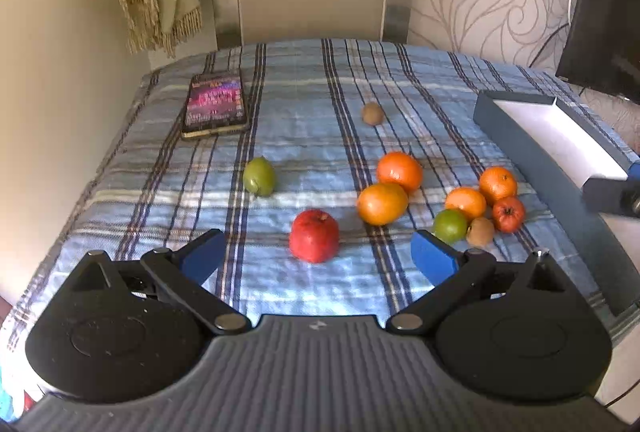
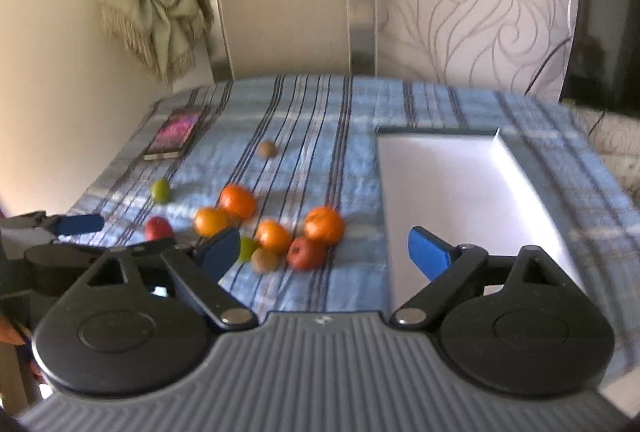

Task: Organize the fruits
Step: 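Move both tools over the scattered fruits on the bedspread, then close the left gripper on the red apple while the right gripper grasps a small red fruit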

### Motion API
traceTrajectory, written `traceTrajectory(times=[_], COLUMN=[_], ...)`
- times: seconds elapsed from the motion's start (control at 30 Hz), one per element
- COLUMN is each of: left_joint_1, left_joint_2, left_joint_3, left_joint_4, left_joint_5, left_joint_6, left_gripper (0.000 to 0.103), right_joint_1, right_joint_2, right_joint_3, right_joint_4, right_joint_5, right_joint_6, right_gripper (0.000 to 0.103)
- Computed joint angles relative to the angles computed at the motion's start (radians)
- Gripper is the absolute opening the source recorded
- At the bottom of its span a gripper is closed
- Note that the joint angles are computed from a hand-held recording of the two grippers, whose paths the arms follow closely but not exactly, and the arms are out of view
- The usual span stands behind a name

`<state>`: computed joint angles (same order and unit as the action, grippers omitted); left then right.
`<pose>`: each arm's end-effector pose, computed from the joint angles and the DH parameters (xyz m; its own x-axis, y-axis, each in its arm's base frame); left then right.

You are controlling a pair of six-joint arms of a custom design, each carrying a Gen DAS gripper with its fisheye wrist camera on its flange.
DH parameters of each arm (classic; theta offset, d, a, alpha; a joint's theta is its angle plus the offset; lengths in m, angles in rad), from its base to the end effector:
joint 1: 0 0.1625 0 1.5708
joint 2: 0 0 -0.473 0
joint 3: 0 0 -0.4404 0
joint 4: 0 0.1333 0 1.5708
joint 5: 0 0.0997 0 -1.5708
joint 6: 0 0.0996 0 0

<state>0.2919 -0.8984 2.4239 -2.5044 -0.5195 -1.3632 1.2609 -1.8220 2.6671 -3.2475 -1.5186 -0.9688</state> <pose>-0.2908 -0.3169 -0.0041 -0.7116 -0.1070 -0.6944 0.4779 0.6508 -0.5899 0.0357 -0.3426 0.2979 -0.7146 -0.3771 0.5892 -0.6772 0.5841 -0.4475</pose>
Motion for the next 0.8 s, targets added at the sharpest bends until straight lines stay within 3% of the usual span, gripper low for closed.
traceTrajectory(times=[0.17,0.33,0.6,0.8], left_joint_1=[0.013,0.031,0.069,0.086], left_joint_2=[0.009,0.02,0.029,0.043], left_joint_3=[0.024,0.037,0.037,0.031], left_joint_4=[-0.112,-0.21,-0.293,-0.32], left_joint_5=[0.001,0.013,0.002,-0.004], left_joint_6=[0.079,0.16,0.261,0.297], left_gripper=[0.101,0.095,0.084,0.083], right_joint_1=[-0.001,0.004,0.027,0.028], right_joint_2=[0.039,0.08,0.171,0.208], right_joint_3=[0.034,0.022,0.012,-0.004], right_joint_4=[-0.069,-0.078,-0.19,-0.213], right_joint_5=[-0.012,-0.048,-0.099,-0.117], right_joint_6=[-0.026,0.026,0.041,0.054], right_gripper=[0.082,0.068,0.06,0.059])
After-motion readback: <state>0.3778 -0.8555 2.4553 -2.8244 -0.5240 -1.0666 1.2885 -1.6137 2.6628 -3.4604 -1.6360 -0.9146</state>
